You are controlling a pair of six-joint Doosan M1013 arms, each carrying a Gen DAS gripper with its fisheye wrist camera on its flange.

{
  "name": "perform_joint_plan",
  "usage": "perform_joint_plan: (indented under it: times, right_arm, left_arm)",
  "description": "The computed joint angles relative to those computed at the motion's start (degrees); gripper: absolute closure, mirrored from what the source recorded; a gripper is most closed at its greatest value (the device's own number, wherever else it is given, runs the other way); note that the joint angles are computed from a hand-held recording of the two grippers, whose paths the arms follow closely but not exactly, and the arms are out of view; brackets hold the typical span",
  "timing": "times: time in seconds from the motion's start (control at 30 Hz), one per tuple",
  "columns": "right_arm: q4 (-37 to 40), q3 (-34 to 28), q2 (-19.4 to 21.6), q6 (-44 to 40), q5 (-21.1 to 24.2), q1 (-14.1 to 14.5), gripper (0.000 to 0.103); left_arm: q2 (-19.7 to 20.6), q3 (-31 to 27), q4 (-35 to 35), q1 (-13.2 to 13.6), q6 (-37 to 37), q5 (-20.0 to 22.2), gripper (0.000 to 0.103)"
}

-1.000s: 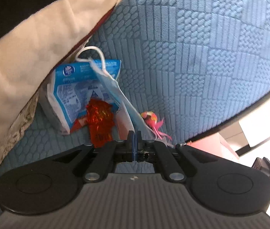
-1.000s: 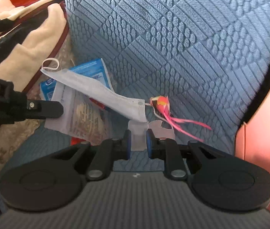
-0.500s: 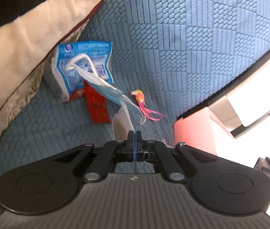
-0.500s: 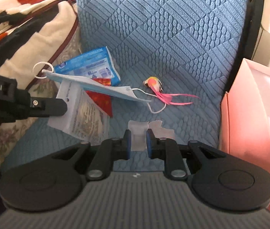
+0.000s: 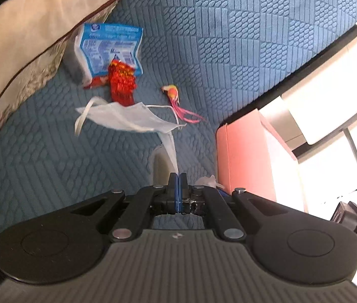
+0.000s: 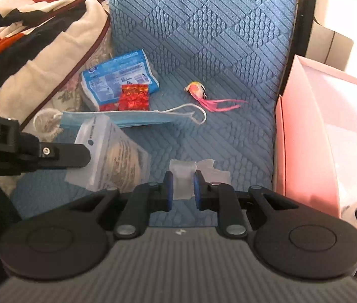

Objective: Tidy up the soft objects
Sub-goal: 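Lift both tools with their held items above the seat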

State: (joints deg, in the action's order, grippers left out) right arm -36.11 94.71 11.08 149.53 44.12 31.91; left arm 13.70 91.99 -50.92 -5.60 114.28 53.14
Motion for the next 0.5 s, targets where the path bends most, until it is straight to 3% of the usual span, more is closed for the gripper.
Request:
perform_joint_plan:
  times: [0.37,0.43,0.47,0.5]
  right_arm:
    - [1.6,1.2,-0.6,-0.2,2.8,1.6,0.081]
    - [1.6,1.0,-0.4,-0.3,3.3,1.6,0.079]
    - [1.8,0.9,-0.3,-0.3,3.5,1.5,0.079]
    - [2.4,0.9,-0.3,-0.5,3.5,1.4,0.078]
  left_arm:
    - [-0.5,0.7,12.2,-1.8,-7.4,-2.8,0.1]
    - [0.1,-0.1,13.9,-2.0,-8.9,-0.9,0.087]
    - [0.5,-0.4,14.8,-2.1,-9.7,0.0,0.07]
    - [0.7,-0.5,15.6,-2.2,-10.6,0.2,0.061]
